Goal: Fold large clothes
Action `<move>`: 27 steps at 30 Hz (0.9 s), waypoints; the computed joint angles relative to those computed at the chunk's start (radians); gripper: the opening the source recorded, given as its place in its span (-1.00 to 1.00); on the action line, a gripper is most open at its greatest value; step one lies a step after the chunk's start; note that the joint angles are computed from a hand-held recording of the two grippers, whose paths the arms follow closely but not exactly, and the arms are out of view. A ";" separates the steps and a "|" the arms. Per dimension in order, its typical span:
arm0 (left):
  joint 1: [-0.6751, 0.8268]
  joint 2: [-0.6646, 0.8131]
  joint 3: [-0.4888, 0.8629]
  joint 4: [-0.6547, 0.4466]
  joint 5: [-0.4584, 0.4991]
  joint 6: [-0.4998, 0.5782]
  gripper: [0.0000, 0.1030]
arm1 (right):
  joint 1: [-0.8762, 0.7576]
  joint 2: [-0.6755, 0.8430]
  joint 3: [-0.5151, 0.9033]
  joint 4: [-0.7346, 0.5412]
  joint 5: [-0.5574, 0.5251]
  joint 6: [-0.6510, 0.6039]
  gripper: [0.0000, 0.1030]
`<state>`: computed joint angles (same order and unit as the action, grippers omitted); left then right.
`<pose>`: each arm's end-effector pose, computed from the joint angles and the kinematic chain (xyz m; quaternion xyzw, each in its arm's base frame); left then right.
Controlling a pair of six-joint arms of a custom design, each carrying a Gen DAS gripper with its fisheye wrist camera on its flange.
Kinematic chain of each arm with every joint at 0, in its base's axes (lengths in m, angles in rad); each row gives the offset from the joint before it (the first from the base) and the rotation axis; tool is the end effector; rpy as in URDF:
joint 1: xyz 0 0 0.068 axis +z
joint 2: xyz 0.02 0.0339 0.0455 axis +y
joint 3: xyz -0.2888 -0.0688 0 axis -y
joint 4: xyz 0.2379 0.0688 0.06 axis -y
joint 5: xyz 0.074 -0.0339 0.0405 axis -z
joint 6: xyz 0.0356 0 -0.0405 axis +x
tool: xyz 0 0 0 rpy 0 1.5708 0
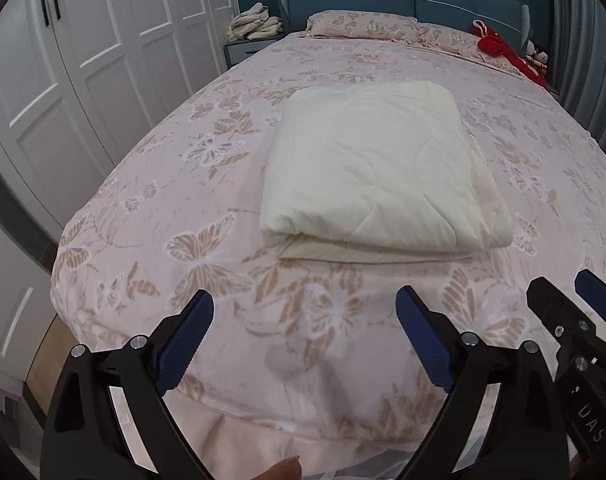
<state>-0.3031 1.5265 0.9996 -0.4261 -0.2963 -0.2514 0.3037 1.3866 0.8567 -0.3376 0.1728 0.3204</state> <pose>0.2948 -0.0813 0.2462 -0.0205 0.9431 0.0530 0.3277 0.2626 0.0759 0.2458 0.0375 0.9350 0.0283 0.3515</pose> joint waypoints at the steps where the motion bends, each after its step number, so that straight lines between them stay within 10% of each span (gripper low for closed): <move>1: -0.012 -0.011 -0.016 0.008 -0.013 -0.001 0.75 | 0.004 -0.013 -0.016 0.000 0.006 -0.001 0.25; 27: -0.112 -0.119 -0.164 0.058 -0.128 -0.071 0.76 | 0.071 -0.161 -0.188 0.028 0.082 0.101 0.43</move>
<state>-0.4155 1.4075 0.8356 -0.3686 -0.4238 -0.3219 0.3752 1.2252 0.6685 -0.3097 0.2546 0.4212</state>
